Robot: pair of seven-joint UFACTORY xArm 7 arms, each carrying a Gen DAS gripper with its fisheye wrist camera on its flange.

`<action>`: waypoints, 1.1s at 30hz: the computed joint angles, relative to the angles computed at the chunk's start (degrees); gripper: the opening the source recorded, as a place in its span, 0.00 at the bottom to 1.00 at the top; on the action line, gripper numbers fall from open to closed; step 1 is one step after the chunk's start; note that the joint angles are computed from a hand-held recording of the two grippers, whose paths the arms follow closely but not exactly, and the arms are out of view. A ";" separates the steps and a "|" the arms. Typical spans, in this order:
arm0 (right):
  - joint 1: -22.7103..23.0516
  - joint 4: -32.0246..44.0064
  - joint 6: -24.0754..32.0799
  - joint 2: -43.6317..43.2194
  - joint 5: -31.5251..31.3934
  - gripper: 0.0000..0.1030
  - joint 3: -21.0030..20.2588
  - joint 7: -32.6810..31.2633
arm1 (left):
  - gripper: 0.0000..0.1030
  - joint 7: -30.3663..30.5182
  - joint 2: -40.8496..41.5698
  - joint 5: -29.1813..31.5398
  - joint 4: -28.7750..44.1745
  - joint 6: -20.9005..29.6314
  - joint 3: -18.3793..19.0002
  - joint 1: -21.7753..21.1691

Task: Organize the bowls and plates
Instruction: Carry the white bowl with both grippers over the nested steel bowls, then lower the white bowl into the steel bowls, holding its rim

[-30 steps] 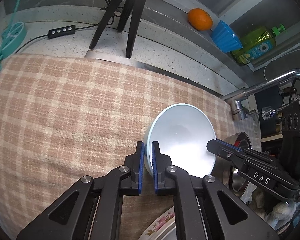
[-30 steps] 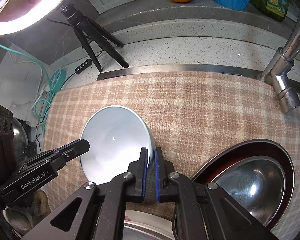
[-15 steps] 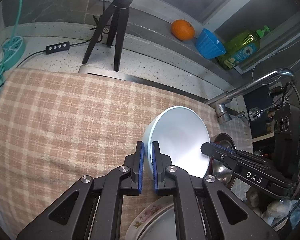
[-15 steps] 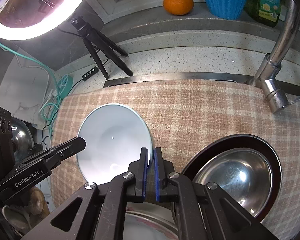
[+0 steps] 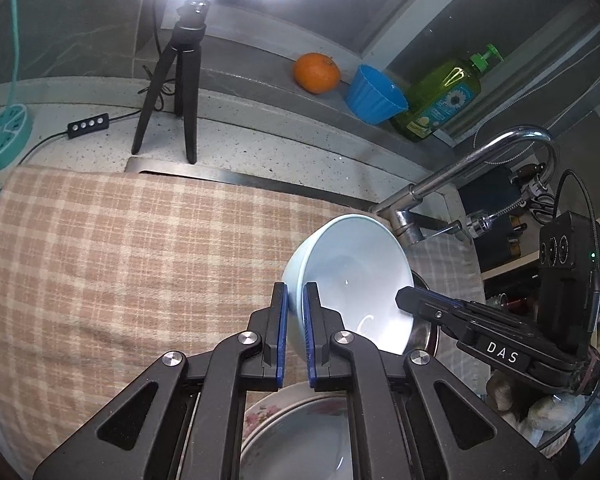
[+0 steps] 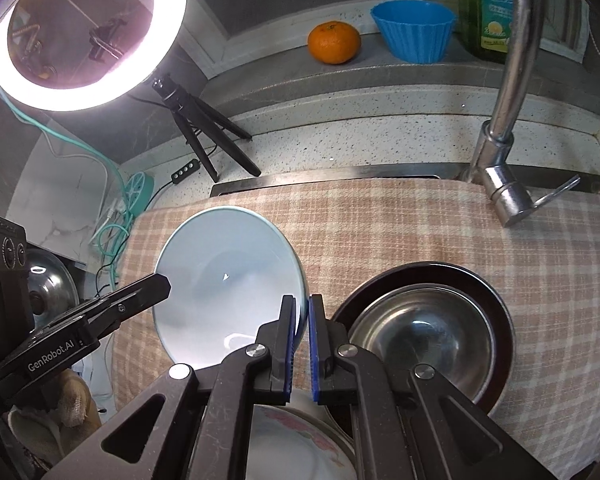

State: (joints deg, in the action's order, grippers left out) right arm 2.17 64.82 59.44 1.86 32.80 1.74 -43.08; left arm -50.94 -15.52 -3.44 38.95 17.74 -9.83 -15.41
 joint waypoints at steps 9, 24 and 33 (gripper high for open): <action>-2.02 0.65 0.94 -0.67 0.26 0.06 -1.48 -1.12 | 0.06 1.54 2.99 -0.55 3.59 -0.60 -0.21 -1.56; -5.53 2.69 1.45 0.33 -0.78 0.06 -3.07 -1.28 | 0.06 6.72 11.07 -4.11 11.06 -0.45 -0.21 -4.36; -7.20 2.68 1.17 1.24 -1.74 0.06 -3.50 -0.97 | 0.06 10.15 14.71 -7.68 13.76 0.02 -0.53 -5.40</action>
State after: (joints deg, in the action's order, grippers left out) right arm -5.03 67.51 60.61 3.09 31.06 -1.76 -44.04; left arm -40.78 -0.81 -11.12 52.71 17.76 -10.37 -20.81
